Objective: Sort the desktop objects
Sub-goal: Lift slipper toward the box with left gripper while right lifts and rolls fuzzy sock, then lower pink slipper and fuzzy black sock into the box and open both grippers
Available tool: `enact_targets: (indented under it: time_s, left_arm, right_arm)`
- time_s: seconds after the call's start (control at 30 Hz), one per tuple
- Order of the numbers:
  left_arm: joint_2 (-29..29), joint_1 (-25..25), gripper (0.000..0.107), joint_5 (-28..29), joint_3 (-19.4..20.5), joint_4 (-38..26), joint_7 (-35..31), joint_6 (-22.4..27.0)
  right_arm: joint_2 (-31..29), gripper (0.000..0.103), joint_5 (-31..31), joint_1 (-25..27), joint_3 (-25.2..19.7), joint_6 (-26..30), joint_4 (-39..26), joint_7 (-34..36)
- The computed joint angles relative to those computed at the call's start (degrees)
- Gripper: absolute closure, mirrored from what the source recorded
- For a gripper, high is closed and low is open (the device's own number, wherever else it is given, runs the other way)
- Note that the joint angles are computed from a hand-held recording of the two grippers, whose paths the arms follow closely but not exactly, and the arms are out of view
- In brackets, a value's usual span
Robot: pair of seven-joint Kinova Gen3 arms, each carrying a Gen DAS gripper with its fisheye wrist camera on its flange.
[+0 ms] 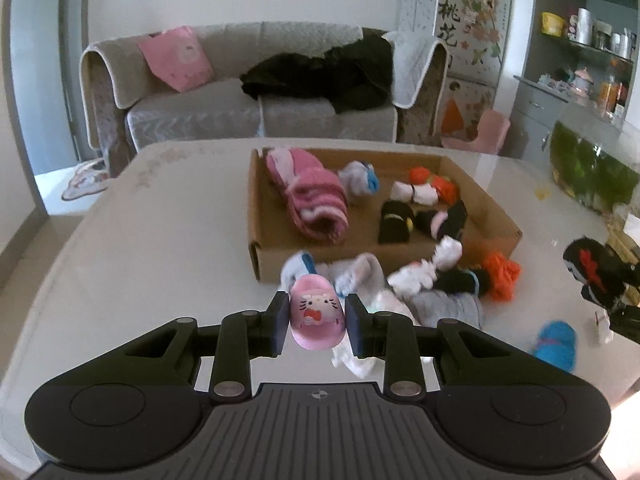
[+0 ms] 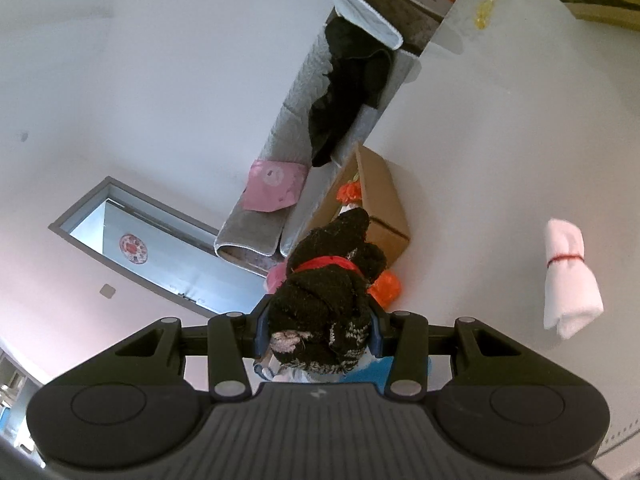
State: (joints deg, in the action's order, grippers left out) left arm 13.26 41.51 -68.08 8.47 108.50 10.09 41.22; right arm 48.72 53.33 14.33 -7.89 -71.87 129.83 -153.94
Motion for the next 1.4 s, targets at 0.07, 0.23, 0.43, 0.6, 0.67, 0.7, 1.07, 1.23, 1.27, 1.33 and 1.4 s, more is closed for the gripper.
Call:
enact_targets:
  time_s: [0.07,0.23,0.43,0.6,0.67,0.7,1.07,1.23,1.27,1.33,1.4]
  left_arm:
    - [-0.1,-0.3,0.071,0.1,-0.1,-0.5,-0.6,-0.1]
    - [0.3,-0.6,0.071,0.3,0.0,-2.1,-2.5,0.6]
    - [0.5,-0.2,0.071,1.1,-0.5,-2.3,-3.3,0.0]
    - [0.3,-0.3,0.071,1.3,-0.7,-2.9,-4.5,0.1]
    - [0.1,-0.3,0.071,1.0,-0.8,-3.4,-4.9,0.4]
    - [-0.1,-0.4,0.071,0.8,-0.8,-3.7,-5.4,0.7]
    - [0.3,-3.4,0.071,1.4,-1.4,-8.8,-11.2,0.0]
    - [2.3,-3.3,0.071,2.5,-2.6,-12.7,-15.1,-1.1]
    - [2.6,-3.4,0.071,3.1,-2.9,-13.4,-15.7,-1.7]
    - [3.4,-3.5,0.071,4.4,-3.6,-15.1,-17.3,-2.6]
    - [4.3,-3.4,0.071,5.6,-4.5,-16.7,-18.7,-3.5]
  right_arm:
    - [0.1,0.062,0.1,0.0,0.1,-0.2,-0.1,0.4]
    - [-0.2,0.062,-0.7,-0.8,-0.1,0.1,-1.3,0.0]
    - [0.1,0.062,-0.9,-0.6,0.1,-0.1,-1.2,0.1]
    - [-0.5,0.062,-0.7,-0.6,0.1,-0.4,-1.7,-0.1]
    - [-1.0,0.062,-0.5,-0.7,0.2,-0.5,-2.2,-0.4]
    - [-1.4,0.062,-0.5,-0.7,0.3,-0.6,-2.3,-0.4]
    - [-3.9,0.062,2.3,-2.7,1.5,0.7,-8.8,-3.8]
    - [-4.1,0.062,5.0,-4.6,2.2,2.3,-13.2,-6.4]
    - [-4.1,0.062,5.6,-5.0,2.3,2.7,-14.2,-7.2]
    - [-4.4,0.062,6.6,-5.7,2.7,3.3,-15.6,-8.0]
    - [-4.5,0.062,7.6,-6.4,3.0,3.8,-17.1,-9.0]
